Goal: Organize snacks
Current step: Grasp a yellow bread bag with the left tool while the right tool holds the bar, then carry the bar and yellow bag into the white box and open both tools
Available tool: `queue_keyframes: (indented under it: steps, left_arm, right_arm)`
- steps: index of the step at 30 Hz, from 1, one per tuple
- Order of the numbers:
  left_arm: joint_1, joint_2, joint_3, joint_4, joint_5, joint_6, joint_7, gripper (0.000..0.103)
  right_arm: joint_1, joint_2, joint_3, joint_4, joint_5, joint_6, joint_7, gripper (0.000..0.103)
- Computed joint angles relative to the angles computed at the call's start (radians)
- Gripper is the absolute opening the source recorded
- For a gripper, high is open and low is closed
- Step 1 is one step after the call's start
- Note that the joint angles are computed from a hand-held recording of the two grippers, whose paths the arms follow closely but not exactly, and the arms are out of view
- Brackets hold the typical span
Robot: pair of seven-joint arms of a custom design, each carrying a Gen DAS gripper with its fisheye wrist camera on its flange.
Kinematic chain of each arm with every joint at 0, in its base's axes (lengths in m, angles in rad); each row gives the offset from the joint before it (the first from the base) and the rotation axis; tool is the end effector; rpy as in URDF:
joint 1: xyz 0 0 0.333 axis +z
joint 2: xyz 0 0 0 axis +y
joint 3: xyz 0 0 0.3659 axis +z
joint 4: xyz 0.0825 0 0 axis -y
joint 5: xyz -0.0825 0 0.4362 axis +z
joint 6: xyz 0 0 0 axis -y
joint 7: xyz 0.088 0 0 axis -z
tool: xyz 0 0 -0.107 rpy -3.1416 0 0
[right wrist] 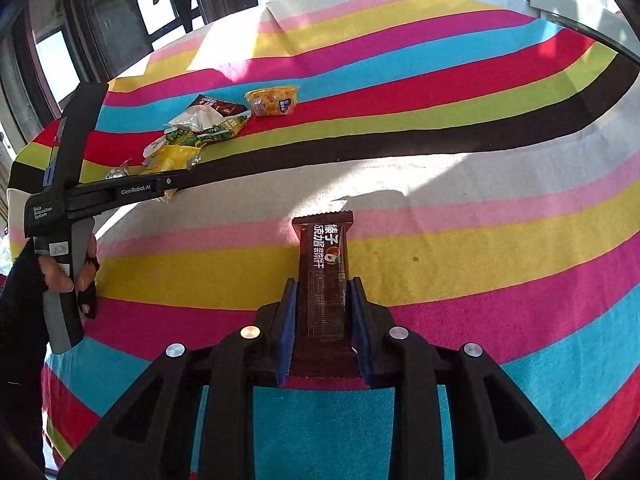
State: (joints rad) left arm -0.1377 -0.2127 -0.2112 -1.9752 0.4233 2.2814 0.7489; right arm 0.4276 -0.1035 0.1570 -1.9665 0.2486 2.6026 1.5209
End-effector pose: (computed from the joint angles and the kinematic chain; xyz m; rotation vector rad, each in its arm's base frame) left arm 0.5432 -0.1996 0.6562 -2.0458 1.5547 -0.5415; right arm 0.5200 0.3433 0.6377 -2.0485 1.2493 -0.2565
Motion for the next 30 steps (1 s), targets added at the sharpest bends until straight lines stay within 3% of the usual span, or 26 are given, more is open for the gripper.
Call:
queue_keyframes:
  steps: [3,11,17,24,30]
  left_arm:
    - [-0.018,-0.036,-0.030,-0.027,0.033,-0.015,-0.019,0.047]
    - [-0.068,-0.110,-0.061,-0.110,-0.046,0.057,-0.162,0.047]
    - [-0.092,-0.116,-0.074,-0.110,-0.047,0.036,-0.177,0.047]
    - [-0.114,-0.145,-0.072,-0.138,-0.084,0.067,-0.202,0.047]
    - [-0.135,-0.185,-0.092,-0.168,-0.084,0.092,-0.221,0.048]
  right_arm:
    - [0.001,0.003,0.001,0.004,-0.005,-0.003,-0.003,0.029]
    - [0.006,0.008,-0.005,0.006,0.040,0.002,-0.032,0.025]
    - [0.006,-0.005,-0.012,-0.013,0.100,0.035,-0.057,0.024]
    - [0.033,-0.037,-0.059,-0.041,0.429,0.054,-0.284,0.024]
    - [0.023,-0.125,-0.084,-0.124,0.564,0.017,-0.307,0.024]
